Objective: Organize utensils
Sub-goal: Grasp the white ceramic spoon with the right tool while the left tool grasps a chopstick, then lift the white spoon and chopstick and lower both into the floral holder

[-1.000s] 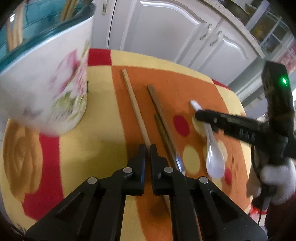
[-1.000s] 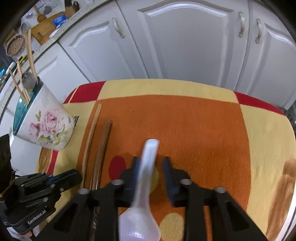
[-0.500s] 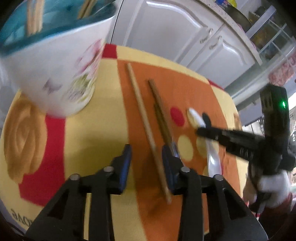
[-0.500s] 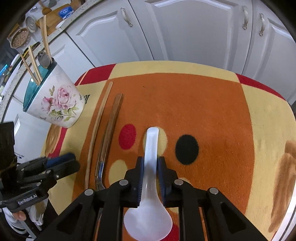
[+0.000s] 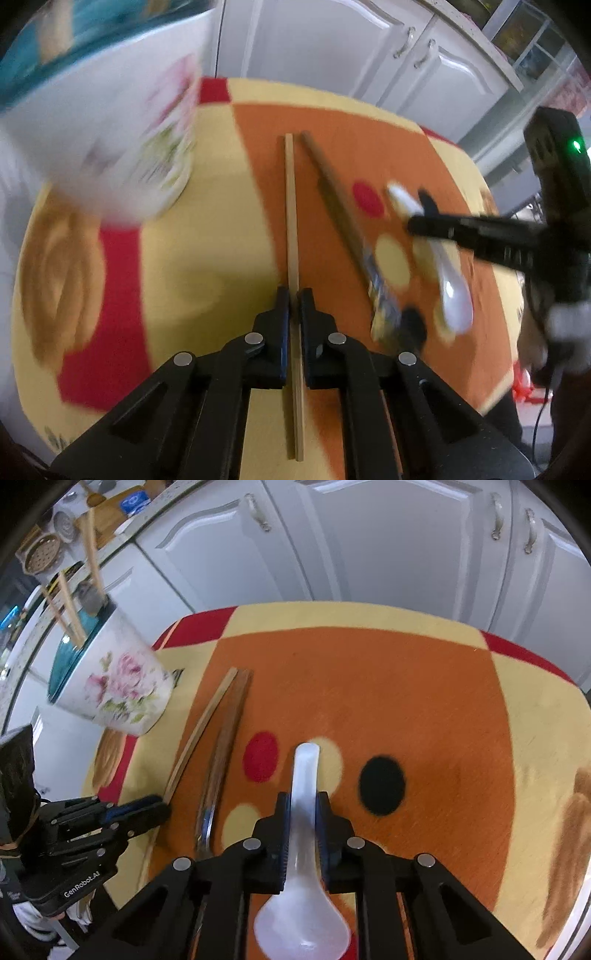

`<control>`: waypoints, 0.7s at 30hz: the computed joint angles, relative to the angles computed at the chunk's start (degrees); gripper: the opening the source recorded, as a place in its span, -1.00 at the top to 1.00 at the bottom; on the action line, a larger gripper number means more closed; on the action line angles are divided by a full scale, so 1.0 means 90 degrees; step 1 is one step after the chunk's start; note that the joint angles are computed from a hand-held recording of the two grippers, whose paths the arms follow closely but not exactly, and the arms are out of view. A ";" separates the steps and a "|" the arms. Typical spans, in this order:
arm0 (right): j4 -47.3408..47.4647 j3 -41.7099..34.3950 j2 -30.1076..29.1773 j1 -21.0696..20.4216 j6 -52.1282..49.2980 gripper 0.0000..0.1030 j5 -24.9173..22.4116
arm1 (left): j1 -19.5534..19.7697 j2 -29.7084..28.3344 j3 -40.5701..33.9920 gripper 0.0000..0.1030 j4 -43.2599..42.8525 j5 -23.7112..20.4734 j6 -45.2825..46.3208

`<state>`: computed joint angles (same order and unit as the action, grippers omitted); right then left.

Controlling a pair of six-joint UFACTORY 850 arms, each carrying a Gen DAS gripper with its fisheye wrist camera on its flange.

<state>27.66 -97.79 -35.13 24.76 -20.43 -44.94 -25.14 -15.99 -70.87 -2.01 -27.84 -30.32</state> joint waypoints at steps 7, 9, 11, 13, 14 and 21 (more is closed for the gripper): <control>0.0127 0.0160 0.0110 -0.0035 -0.0184 0.66 -0.0142 | -0.0046 0.0349 0.0287 0.87 -0.0461 -0.0279 0.0668; 0.0238 0.0083 0.0056 -0.0052 -0.0203 0.46 -0.0186 | -0.0070 0.0217 0.0080 0.68 0.0181 -0.0300 0.0107; 0.0204 -0.0020 -0.0005 -0.0047 -0.0201 0.45 -0.0223 | -0.0038 0.0040 -0.0145 0.49 0.0438 -0.0276 -0.0126; 0.0092 -0.0107 -0.0066 -0.0015 -0.0216 0.45 -0.0186 | -0.0049 -0.0281 -0.0526 0.48 0.0989 -0.0477 -0.0574; 0.0090 -0.0137 -0.0093 -0.0009 -0.0238 0.53 -0.0166 | -0.0045 -0.0413 -0.0678 0.48 0.1163 -0.0568 -0.0710; 0.0242 -0.0099 -0.0008 0.0009 -0.0490 0.76 0.0062 | 0.0129 -0.0881 -0.1219 0.92 0.0943 -0.0560 -0.0193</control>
<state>29.83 -98.69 -35.20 24.84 -24.84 -44.38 -23.98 -23.92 -81.84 6.47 -32.89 -32.05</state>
